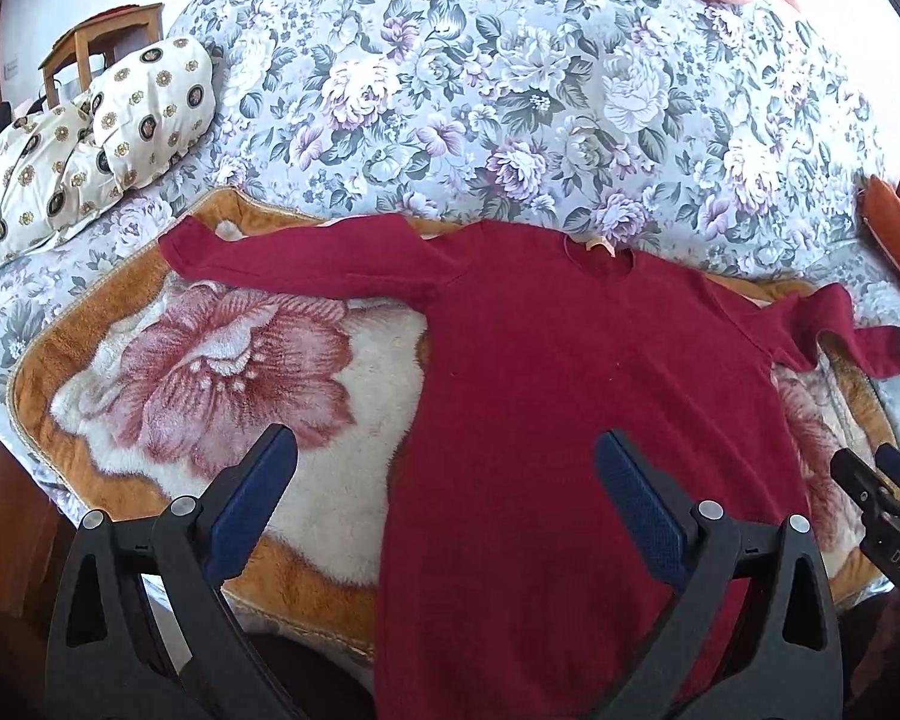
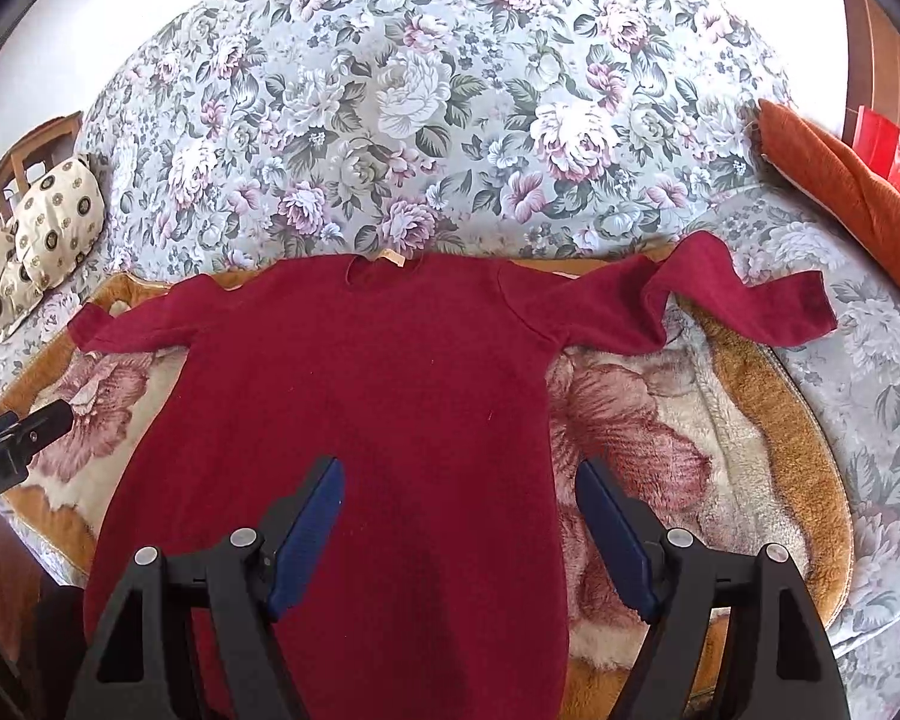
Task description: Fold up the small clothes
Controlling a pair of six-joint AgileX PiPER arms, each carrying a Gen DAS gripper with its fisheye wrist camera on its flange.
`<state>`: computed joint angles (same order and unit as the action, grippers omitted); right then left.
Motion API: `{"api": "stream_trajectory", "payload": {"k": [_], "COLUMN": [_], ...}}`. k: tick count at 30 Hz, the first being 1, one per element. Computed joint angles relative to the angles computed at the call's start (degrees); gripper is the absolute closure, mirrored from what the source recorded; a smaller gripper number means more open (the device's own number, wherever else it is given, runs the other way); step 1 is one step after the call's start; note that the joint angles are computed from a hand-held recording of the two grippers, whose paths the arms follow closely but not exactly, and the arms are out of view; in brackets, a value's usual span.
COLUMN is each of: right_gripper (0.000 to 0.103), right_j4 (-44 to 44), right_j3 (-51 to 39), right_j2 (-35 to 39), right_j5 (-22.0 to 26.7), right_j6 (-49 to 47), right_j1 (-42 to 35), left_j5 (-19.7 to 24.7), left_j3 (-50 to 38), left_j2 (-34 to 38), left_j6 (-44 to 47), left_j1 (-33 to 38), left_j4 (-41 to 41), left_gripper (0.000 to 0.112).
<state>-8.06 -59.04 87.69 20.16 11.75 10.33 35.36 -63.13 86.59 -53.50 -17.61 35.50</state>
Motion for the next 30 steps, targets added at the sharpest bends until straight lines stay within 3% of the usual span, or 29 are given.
{"api": "stream_trajectory", "payload": {"k": [23,30], "right_gripper": [0.025,0.025], "right_j4": [3.2,4.2], "right_j3": [2.2,2.5], "right_j2": [-1.0,-1.0], "right_j5": [-2.0,-2.5], "right_j6": [-1.3,-2.1], "right_j1": [-2.3,-2.3], "left_j5": [2.0,1.8], "left_j3": [-0.5,-0.8], "left_j2": [2.5,2.9], "left_j6": [-7.3,-6.9], "left_j1": [-7.3,-7.0], "left_j4": [7.3,6.3], "left_gripper": [0.012,0.012]}}
